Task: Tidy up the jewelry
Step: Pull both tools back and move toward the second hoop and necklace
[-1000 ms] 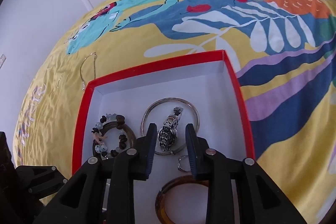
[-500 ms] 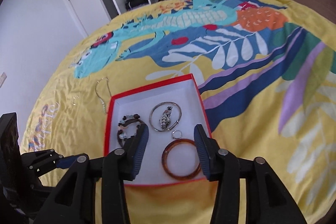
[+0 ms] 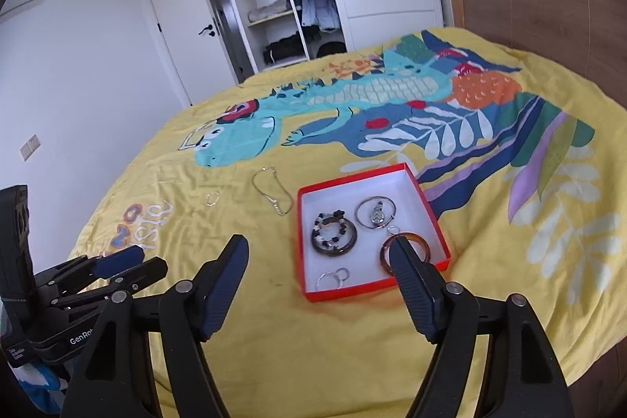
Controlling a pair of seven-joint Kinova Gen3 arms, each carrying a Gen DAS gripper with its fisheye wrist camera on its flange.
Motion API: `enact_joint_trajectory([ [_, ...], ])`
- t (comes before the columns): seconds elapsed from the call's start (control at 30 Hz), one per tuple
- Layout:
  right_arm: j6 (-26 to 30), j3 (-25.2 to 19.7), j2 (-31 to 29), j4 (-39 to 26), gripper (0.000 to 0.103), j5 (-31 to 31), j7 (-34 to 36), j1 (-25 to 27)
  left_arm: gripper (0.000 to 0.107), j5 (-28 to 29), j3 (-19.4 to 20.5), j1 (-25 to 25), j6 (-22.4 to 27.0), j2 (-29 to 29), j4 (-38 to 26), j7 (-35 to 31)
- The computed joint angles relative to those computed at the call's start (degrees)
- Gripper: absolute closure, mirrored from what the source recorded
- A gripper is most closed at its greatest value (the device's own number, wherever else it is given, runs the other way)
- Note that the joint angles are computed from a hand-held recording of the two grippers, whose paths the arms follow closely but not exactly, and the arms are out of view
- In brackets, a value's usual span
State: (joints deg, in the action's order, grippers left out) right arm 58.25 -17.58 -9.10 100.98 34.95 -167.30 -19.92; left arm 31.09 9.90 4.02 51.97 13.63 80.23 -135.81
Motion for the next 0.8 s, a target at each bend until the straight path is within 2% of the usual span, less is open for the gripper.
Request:
enact_joint_trajectory([
  [0.13,6.9,-5.5,1.0,-2.4,0.023,5.8,-5.4,-3.2,0.066,2.5,-1.5,-2.5,-2.8,-4.4,4.9,-2.5],
  [0.23,9.9,-6.8,2.2,-3.8,0.021,8.6,-7.5,-6.5,0.066,4.3,-3.0,-3.8,-4.3,-7.0,7.6,-4.0],
  [0.53,13.8,-6.3,5.1,-7.2,0.020,11.9,-9.0,-15.2,0.066,9.7,-6.8,-6.0,-4.5,-11.1,11.7,-9.0],
  [0.8,15.0,-5.4,6.7,-8.7,0.020,13.3,-9.9,-19.7,0.066,12.1,-9.0,-6.6,-5.4,-13.2,14.5,-12.2],
])
